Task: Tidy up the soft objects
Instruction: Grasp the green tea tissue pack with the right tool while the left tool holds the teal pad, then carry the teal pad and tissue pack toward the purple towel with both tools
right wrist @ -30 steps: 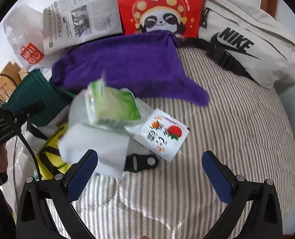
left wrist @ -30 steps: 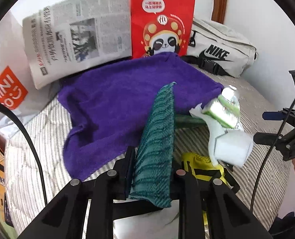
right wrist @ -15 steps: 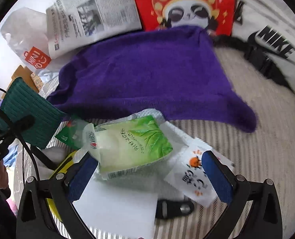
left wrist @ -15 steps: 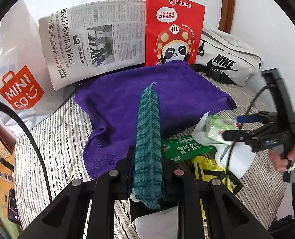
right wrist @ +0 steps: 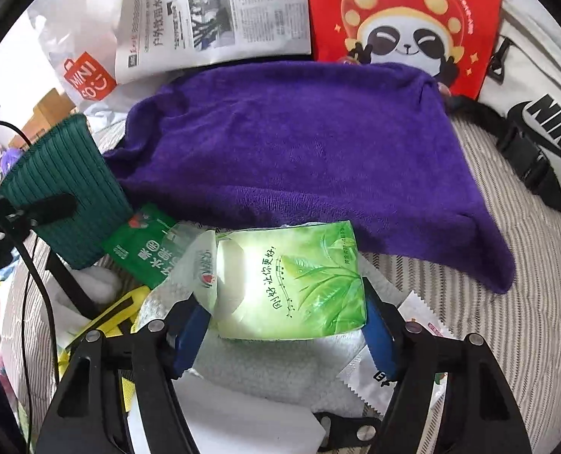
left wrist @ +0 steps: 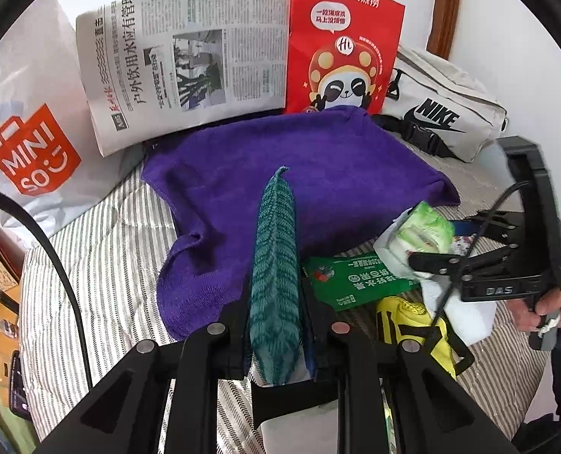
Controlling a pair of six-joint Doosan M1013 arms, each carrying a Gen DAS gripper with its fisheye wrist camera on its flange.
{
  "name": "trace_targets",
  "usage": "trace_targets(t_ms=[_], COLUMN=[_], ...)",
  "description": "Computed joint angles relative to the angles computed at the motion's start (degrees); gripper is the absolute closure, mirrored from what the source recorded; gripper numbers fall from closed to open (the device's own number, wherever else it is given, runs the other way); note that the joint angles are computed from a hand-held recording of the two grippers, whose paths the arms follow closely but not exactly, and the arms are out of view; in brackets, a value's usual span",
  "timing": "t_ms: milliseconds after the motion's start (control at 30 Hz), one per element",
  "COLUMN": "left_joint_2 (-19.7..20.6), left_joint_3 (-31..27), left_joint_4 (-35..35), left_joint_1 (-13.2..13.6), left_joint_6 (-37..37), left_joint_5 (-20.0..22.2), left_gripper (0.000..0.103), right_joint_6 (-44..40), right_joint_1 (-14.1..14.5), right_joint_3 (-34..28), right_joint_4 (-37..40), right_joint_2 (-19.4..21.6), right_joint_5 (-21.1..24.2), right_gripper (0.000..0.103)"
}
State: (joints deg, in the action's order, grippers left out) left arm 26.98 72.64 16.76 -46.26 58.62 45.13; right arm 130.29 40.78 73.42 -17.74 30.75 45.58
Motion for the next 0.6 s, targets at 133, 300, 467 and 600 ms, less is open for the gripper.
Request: trace_targets(t_ms=[133, 300, 467, 600], left_joint_2=[-0.2, -1.0, -1.9, -2.2], left_joint_3=[0.3, 0.9, 1.2, 0.7], left_joint_4=[-0.4, -0.1, 0.9, 2.3], left_joint_1=[0.2, 0.3, 0.2, 0.1], left_joint_6=[-0.7, -2.4, -3.9, -4.9], left_joint_5=[-1.0, -1.5, -1.9, -1.7], left_gripper=[0.085, 0.085, 0.085, 0.085], right_joint_6=[1.4, 2.9, 3.7, 3.8], right_joint_1=[-0.1, -0.2, -0.3, -0.6], right_joint_3=[0.5, 0.8, 1.0, 0.5], right_joint_4=[-0.5, -1.1, -1.4, -1.0], right_joint_2=[-1.1, -2.0, -2.7, -2.8], right_joint_5=[-0.4, -0.5, -0.8, -1.3], right_gripper=[0.031, 0.031, 0.031, 0.031])
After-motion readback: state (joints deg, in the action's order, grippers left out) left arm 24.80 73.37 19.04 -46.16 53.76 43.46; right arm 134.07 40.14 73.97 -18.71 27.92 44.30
